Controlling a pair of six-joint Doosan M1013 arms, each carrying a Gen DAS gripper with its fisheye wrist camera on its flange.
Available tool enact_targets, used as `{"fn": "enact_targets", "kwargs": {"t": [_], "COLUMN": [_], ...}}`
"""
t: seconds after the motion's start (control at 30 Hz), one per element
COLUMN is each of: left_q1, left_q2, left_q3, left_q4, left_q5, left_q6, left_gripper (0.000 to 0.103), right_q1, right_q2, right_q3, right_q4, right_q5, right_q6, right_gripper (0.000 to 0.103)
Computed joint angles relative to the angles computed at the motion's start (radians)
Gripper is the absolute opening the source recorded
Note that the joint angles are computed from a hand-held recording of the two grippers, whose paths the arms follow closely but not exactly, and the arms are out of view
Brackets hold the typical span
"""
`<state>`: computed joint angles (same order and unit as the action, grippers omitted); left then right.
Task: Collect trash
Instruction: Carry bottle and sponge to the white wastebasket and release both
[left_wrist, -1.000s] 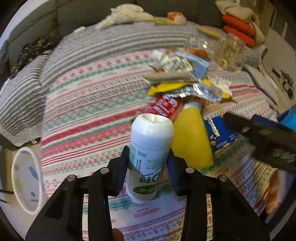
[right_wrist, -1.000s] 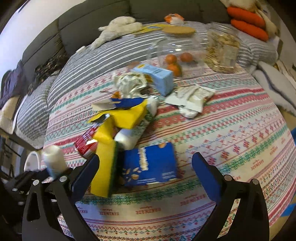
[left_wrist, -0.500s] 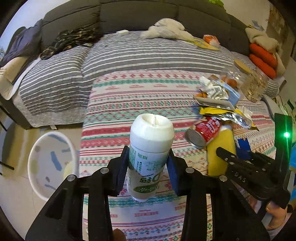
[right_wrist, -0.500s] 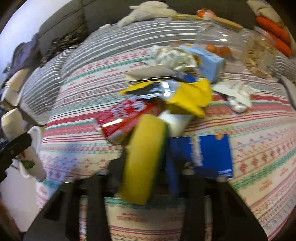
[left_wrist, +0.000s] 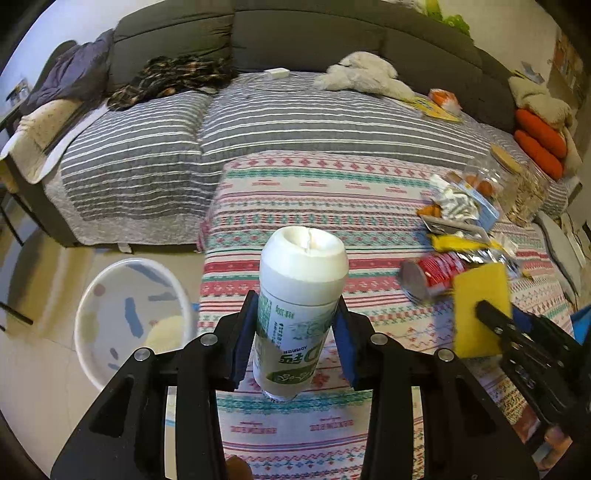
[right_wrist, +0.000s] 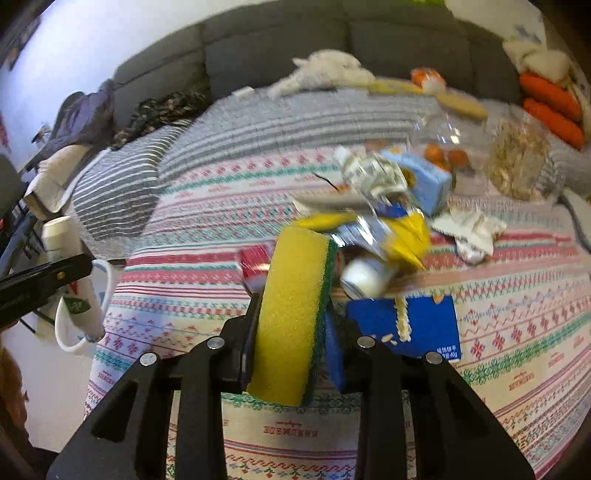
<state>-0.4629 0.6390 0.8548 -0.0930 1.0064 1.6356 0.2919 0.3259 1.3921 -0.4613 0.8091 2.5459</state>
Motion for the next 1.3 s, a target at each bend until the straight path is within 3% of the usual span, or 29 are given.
{"fn": "enact_targets", "kwargs": {"t": [0.4, 0.7, 0.77, 0.8, 1.0, 1.3], "left_q1": [0.051, 0.080, 0.084, 0.085, 0.078, 0.073], "left_q2": [0.025, 0.079, 0.083, 0.075, 0.035, -0.054], "left_q3": [-0.040, -0.115, -0.125, -0.115, -0.069, 0.039], "left_q4": [0.120, 0.223, 0.222, 0.225, 0.273, 0.448], "left_q5": [0.001, 0.067, 0.081, 0.067, 0.005, -0.139], "left_q6": [-0.191, -0.316, -0.328, -0.335, -0.369, -0.518], "left_gripper": [0.037, 0.039, 0.051, 0.058, 0.060, 0.071], "right_q1": [0.034, 0.042, 0.049, 0.053, 0.068, 0.090], "right_q2": [-0.009, 0.002, 0.011, 0.018, 0.073, 0.229], "right_q3": [0.008, -0.006, -0.018, -0.028, -0.099, -0.325], "right_q4": [-0.040, 0.015, 0.025, 0.031, 0.142, 0.401], "right_q5": [-0.102, -0.125, -0.130, -0.131, -0.158, -0.142], "right_q6": [-0.078, -0.131, -0.150, -0.163, -0.215, -0.395], "right_gripper": [0.031, 0.031, 0.031, 0.031, 0.031, 0.031]}}
